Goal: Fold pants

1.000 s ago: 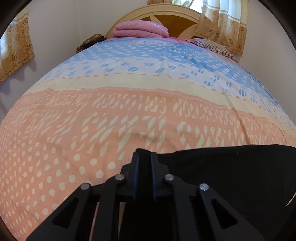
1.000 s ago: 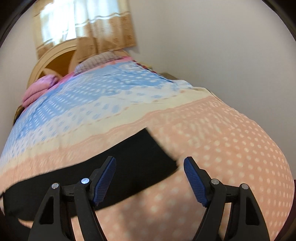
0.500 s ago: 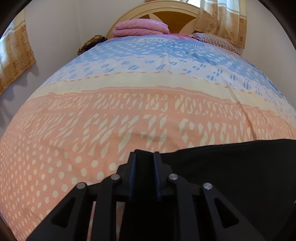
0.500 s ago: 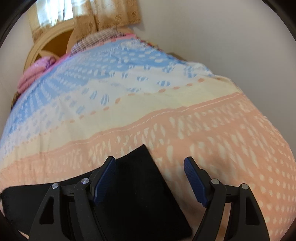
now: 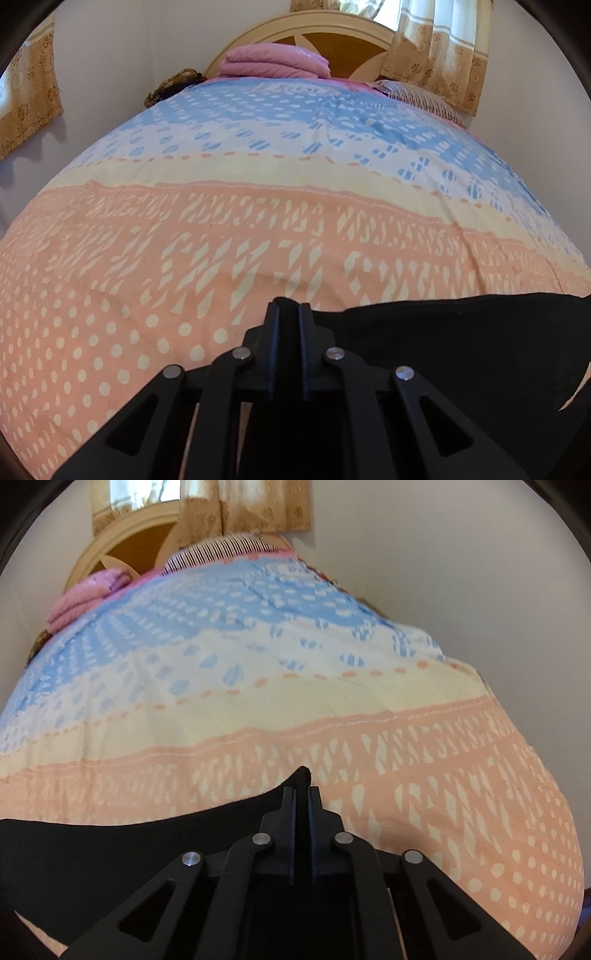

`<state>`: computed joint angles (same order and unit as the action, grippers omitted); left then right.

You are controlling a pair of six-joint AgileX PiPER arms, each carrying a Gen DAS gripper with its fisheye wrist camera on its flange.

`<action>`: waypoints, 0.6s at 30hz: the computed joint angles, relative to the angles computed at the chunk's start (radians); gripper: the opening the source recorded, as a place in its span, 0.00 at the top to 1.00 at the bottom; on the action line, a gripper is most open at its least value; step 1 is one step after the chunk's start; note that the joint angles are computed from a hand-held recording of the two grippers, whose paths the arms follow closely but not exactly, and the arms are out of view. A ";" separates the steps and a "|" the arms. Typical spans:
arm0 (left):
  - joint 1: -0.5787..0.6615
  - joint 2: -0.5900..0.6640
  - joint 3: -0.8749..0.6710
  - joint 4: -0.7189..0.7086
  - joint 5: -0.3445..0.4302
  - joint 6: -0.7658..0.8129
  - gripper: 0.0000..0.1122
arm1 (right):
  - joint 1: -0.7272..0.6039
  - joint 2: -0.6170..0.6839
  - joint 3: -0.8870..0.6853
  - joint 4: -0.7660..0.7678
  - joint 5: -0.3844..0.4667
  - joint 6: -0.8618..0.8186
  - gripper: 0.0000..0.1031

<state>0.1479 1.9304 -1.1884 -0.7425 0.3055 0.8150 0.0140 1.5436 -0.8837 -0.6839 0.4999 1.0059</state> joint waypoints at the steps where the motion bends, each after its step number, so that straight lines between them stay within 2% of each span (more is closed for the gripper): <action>1: -0.001 -0.007 0.007 -0.019 -0.004 0.020 0.92 | 0.022 -0.014 0.005 -0.036 0.012 0.036 0.95; 7: 0.006 -0.051 0.056 -0.188 -0.020 0.202 0.93 | 0.124 -0.108 0.050 -0.151 0.055 0.157 0.95; 18: 0.080 -0.136 0.134 -0.487 0.054 0.472 0.93 | 0.267 -0.386 0.185 -0.317 0.121 0.338 0.95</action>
